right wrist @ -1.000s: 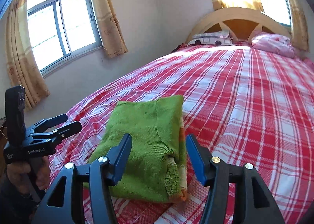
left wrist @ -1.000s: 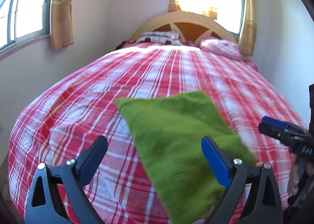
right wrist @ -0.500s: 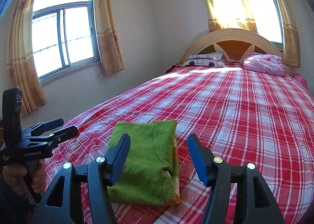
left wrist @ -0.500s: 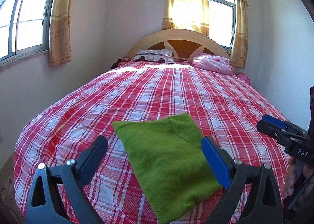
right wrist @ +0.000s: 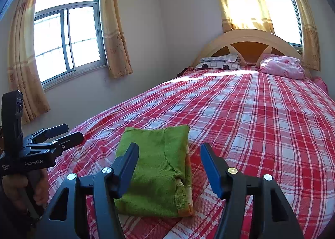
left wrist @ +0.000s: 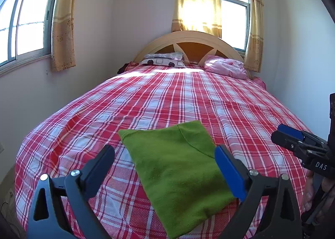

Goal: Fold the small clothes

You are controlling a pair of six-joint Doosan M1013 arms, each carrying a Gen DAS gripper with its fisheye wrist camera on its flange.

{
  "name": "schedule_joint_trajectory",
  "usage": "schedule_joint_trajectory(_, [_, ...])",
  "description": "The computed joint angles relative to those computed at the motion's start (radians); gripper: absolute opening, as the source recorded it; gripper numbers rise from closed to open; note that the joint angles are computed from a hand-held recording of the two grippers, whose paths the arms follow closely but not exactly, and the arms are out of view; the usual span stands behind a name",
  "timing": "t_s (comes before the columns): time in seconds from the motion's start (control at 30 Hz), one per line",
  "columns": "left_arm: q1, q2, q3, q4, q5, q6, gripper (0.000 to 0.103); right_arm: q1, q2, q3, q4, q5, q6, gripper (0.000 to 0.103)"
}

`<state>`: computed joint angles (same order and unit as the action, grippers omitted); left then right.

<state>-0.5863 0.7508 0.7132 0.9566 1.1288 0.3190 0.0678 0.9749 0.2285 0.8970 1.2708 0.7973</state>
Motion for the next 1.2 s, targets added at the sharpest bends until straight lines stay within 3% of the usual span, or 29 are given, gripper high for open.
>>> schedule_joint_trajectory(1.2, [-0.002, 0.000, -0.001, -0.004, -0.008, 0.015, 0.103, -0.002, -0.041, 0.080, 0.024, -0.023, -0.048, 0.063])
